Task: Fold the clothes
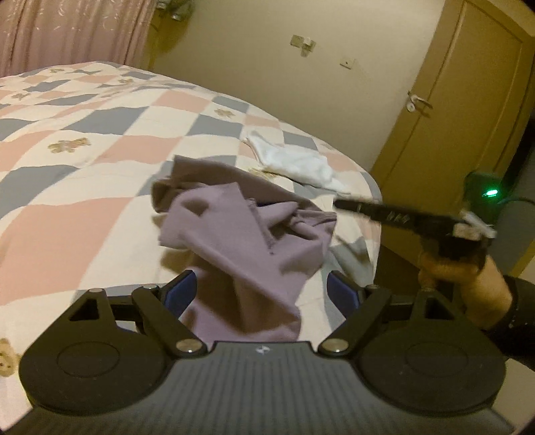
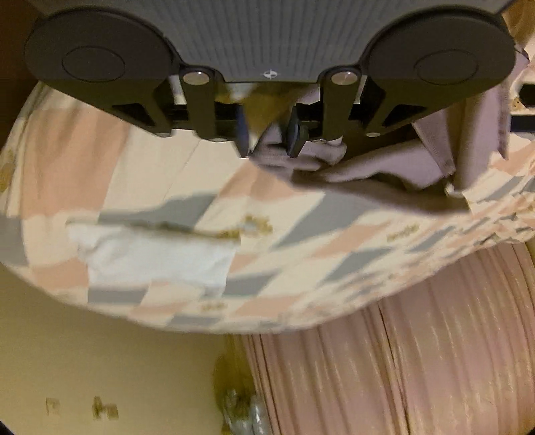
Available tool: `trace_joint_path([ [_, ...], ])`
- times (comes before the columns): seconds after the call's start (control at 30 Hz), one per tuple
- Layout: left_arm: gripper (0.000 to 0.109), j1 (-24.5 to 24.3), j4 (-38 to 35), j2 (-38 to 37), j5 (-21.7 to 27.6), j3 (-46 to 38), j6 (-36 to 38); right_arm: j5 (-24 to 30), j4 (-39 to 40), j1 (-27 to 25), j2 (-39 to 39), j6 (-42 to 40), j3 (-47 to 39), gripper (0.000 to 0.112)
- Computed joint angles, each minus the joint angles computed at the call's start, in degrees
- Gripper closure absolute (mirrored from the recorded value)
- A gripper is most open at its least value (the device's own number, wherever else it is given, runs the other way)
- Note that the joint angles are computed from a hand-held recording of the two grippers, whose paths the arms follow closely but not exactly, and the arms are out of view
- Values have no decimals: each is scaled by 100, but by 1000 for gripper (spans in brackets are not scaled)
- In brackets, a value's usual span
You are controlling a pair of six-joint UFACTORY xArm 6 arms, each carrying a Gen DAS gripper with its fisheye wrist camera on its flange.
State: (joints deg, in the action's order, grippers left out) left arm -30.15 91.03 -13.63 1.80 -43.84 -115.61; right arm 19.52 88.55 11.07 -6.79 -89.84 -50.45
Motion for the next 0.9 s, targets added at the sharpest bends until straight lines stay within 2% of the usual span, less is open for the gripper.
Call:
trace_joint_path([
  [0.07, 29, -40, -358, 128, 86, -56, 291, 222, 590, -47, -214, -839, 68, 72],
  [0.13, 39, 45, -378, 233, 76, -115, 28, 669, 768, -112, -405, -1391, 126, 63],
  [0.17, 49, 105, -313, 274, 56, -142, -196, 887, 699, -133, -434, -1536, 110, 55],
  [0.2, 60, 178, -191, 296, 19, -166, -448, 1086, 514, -131, -376, -1605, 23, 52],
  [0.23, 66, 250, -64, 311, -13, -188, -694, 1311, 320, -125, -278, -1663, -102, 51],
  [0.3, 96, 374, 70, 275, -64, -172, -908, 1764, -55, -84, 1, -1792, -446, 51],
  [0.37, 106, 409, -134, 113, -11, -34, -708, 2017, -509, 67, 363, -1927, -874, 51],
  [0.47, 107, 428, -550, -227, 184, 269, -250, 2242, -1328, 352, 916, -1790, -1533, 51],
  [0.57, 107, 465, -936, -607, 379, 606, 173, 2206, -2104, 668, 1439, -1544, -2131, 51],
  [0.63, 107, 493, -1128, -922, 540, 847, 341, 2215, -2689, 822, 1814, -1202, -2549, 58],
  [0.67, 108, 503, -1170, -1132, 640, 974, 381, 2251, -3009, 868, 1927, -983, -2686, 83],
  [0.7, 108, 486, -1258, -1402, 794, 1119, 480, 2296, -3205, 895, 1991, -831, -2764, 103],
  [0.73, 108, 426, -1468, -1761, 1047, 1296, 712, 2319, -3161, 881, 1940, -784, -2731, 112],
  [0.83, 108, 116, -2256, -2805, 1944, 1648, 1679, 2304, -2254, 688, 1443, -1071, -2343, 112],
  [0.9, 108, -248, -2542, -3383, 2708, 1681, 2217, 2437, -1640, 448, 992, -1180, -2045, 112],
])
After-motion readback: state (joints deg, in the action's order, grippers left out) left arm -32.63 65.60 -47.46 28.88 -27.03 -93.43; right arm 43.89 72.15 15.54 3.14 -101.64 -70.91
